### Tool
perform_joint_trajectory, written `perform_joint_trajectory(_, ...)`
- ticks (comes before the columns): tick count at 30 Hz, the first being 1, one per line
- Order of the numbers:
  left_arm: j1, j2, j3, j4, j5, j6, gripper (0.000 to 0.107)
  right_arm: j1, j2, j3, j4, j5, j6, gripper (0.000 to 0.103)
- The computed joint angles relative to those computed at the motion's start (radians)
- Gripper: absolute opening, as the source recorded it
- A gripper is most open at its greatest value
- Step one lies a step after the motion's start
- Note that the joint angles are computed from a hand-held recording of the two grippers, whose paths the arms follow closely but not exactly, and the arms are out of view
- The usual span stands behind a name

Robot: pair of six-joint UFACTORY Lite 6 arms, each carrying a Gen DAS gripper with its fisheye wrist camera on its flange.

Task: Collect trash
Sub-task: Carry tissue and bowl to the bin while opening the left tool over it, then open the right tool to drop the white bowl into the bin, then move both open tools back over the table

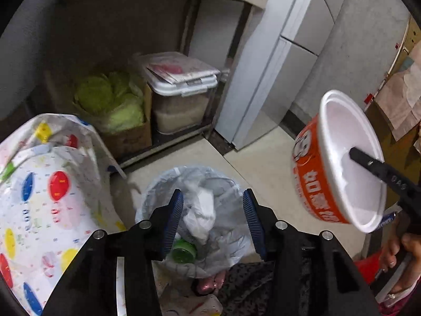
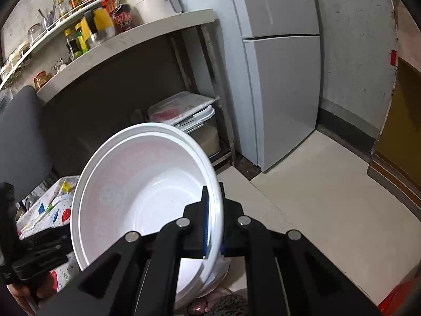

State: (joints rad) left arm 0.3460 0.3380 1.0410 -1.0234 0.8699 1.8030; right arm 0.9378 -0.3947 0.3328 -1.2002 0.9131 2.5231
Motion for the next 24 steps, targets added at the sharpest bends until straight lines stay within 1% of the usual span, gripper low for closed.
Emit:
perform_joint_trajectory(3,0.075,-0.010,0.021,-0.005,0.026,0.006,0.049,-0.032,0.119,0.044,-0.069,-0.078,0.055,0.006)
perform_joint_trajectory(8,0.235,0.011,0.097,0.002,0.064,0.018,0.049,-0.136,0.402,0.160,-0.275,-0.258,0.218,0.008)
perform_joint_trajectory(9,0.269,0.030,0.131,0.009,0.077,0.011,0.049,-0.164,0.445,0.177,-0.332,-0.300,0.266,0.013)
perform_joint_trajectory(10,0.292,0.047,0.157,0.015,0.086,0.005,0.049,-0.198,0.500,0.200,-0.416,-0.350,0.349,0.024)
perform_joint_trajectory(11,0.312,0.062,0.180,0.020,0.091,-0.004,0.049,-0.215,0.530,0.217,-0.459,-0.373,0.392,0.031)
perform_joint_trajectory(12,0.336,0.083,0.213,0.026,0.103,-0.016,0.049,-0.229,0.561,0.243,-0.469,-0.397,0.399,0.040)
perform_joint_trajectory(14,0.367,0.115,0.259,0.026,0.118,-0.028,0.049,-0.214,0.616,0.299,-0.425,-0.378,0.347,0.041)
perform_joint_trajectory(16,0.392,0.146,0.304,0.030,0.135,-0.047,0.049,-0.208,0.611,0.313,-0.449,-0.382,0.357,0.041)
perform_joint_trajectory(20,0.434,0.191,0.374,0.038,0.176,-0.070,0.049,-0.162,0.583,0.373,-0.327,-0.321,0.196,0.041)
perform_joint_trajectory(24,0.489,0.199,0.400,0.030,0.217,-0.049,0.049,-0.097,0.558,0.439,-0.217,-0.255,0.067,0.041)
